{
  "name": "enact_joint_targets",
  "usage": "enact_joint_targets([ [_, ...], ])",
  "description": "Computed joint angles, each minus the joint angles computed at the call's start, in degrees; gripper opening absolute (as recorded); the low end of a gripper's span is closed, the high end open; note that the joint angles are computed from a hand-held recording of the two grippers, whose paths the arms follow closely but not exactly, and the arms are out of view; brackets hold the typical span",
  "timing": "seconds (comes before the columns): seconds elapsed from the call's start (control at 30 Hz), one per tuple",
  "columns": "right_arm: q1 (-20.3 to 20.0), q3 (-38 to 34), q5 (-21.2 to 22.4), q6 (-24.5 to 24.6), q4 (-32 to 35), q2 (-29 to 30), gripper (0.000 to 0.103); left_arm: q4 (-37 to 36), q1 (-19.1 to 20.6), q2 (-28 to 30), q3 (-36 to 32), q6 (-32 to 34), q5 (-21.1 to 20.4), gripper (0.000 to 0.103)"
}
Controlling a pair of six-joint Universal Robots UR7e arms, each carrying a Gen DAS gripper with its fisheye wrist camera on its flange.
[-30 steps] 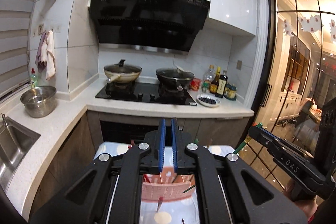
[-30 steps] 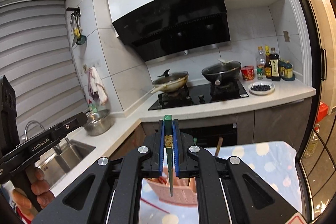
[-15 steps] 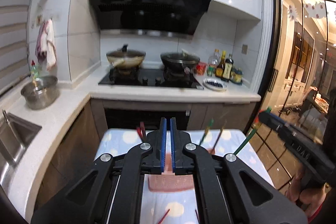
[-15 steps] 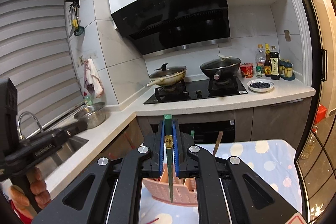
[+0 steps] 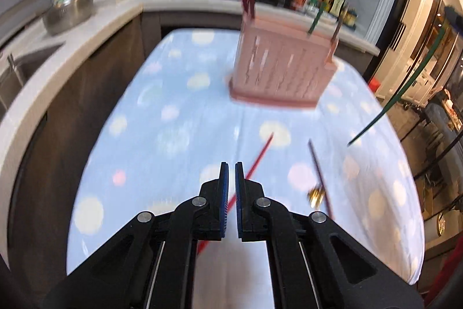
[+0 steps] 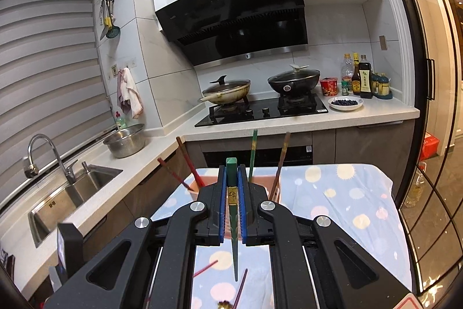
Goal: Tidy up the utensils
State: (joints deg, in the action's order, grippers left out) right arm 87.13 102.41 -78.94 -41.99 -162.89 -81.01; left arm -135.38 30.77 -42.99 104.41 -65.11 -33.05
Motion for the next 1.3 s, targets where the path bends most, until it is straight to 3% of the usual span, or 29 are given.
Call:
enact_joint_targets([
  [0.3, -1.8, 5.34, 0.66, 0.14, 1.13, -4.46, 0.007, -0.2, -0.46, 0.22, 7.29, -7.47, -6.89, 0.01],
  [0.7, -2.08, 7.67, 0.49, 0.01, 1.64, -6.3, 0.007, -2.83, -1.13, -0.04, 9.04, -8.39, -6.52, 0.011],
  [0.8, -2.18, 7.94, 0.52, 0.15, 1.54, -6.5, 0.007, -1.1, -1.79, -0.48, 8.89, -9.03, -5.33, 0.025],
  [0.87, -2.45, 8.28, 0.62, 0.18, 1.38, -6.74, 0.007, 2.3, -2.49, -0.71, 8.37, -10.9, -3.42, 0.048],
  [0.9, -2.6, 8.28, 0.73, 0.19, 1.53, -6.81, 0.007, 3.24, -2.75, -0.75, 8.19, -10.79, -2.43, 0.049],
  [1.1, -2.61, 8.15, 0.52, 0.24, 2.26, -6.76, 0.007, 4.49, -0.58, -0.41, 7.4, -7.94, -3.31, 0.048],
  [1.23, -2.41, 7.89, 0.0, 0.11, 2.36, -6.55, 0.007, 3.99, -0.37, 0.32, 7.67, -6.73, -3.93, 0.038],
  [1.3, -2.47, 7.8, 0.02, 0.2, 2.48, -6.52, 0.007, 2.08, -0.48, 0.04, 8.32, -6.1, -4.4, 0.025],
])
